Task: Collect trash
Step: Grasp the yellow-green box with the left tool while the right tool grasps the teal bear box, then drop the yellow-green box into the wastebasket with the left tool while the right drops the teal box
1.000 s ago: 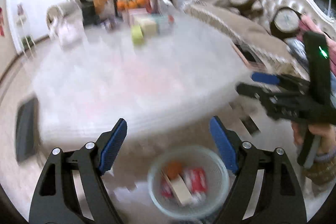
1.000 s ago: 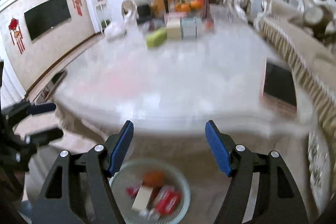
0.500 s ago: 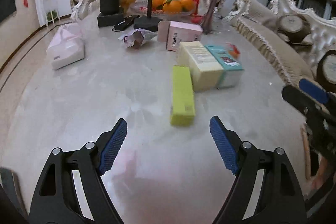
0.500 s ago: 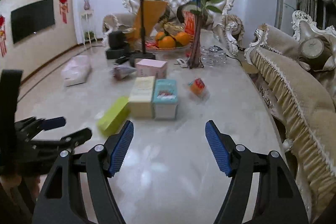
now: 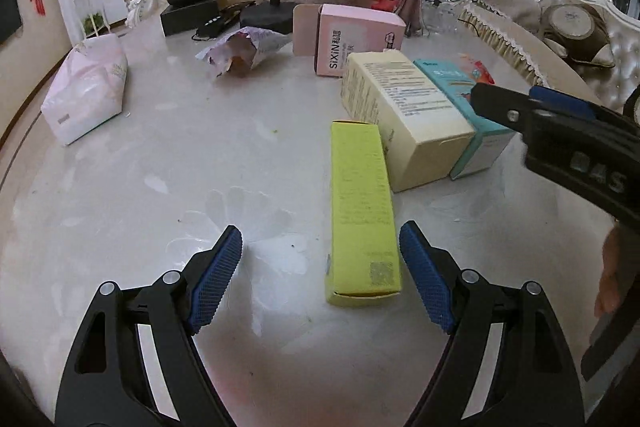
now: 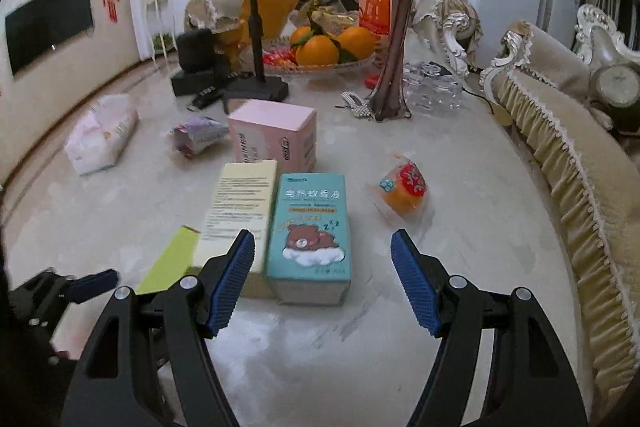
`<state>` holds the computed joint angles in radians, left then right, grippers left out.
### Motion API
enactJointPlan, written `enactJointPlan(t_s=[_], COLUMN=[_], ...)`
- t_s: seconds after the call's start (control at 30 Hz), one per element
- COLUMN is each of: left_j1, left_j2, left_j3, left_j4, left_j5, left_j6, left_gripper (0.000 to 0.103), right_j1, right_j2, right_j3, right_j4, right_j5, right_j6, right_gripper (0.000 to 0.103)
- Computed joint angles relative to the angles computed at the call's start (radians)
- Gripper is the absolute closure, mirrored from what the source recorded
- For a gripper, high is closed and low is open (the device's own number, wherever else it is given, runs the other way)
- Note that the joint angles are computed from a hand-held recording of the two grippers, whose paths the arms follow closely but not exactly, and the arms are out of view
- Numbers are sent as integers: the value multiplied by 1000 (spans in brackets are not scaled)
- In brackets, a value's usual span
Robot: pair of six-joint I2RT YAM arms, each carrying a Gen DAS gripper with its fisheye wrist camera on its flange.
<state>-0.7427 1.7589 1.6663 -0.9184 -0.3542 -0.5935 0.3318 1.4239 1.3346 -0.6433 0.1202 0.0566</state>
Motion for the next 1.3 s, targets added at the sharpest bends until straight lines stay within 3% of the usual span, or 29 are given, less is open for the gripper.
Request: enactJointPlan(t_s=[0.3,0.4,0.6,0.77,0.8,0.83,0.87,0.93,1.03,1.3], left_j1=[28,31,38,56,58,56,50,50,62,-13], left_j2=[14,11,17,-9,-7,-4,1,-1,-21,-167], left_j3=[18,14,18,-19,-17,-12,-4,-1,-18,-95], left_j4=[-22,-22,-25,12,9,3,-8,-12,0,-14], left_j5=[13,12,-1,18,22,14,-7,-7,32,-61], left_j6=[14,13,22,29,39,47,61,81,94,100], left_gripper=[24,24,24,25,26,38,61,72,73,73], right_j1=[-44,-60,-6,-17,-20,-24,-28,-43,-68,-110], right_j2=[33,43,45,58,56,54,46,34,0,-207], right_j3=[30,47,-19,-36,-40,-42,-48,-53,-69,-177], right_j4=[-23,-69,3,31,32,32,34,24,9,-27], right_j5=[-44,-119,-9,-18,-23,-28,-27,-62,-109,-196], right_j6=[-77,-108,-148,-137,-134,-130,-114,-79,-21,60], right_gripper=[34,33,33,35,41,51,55,56,56,56])
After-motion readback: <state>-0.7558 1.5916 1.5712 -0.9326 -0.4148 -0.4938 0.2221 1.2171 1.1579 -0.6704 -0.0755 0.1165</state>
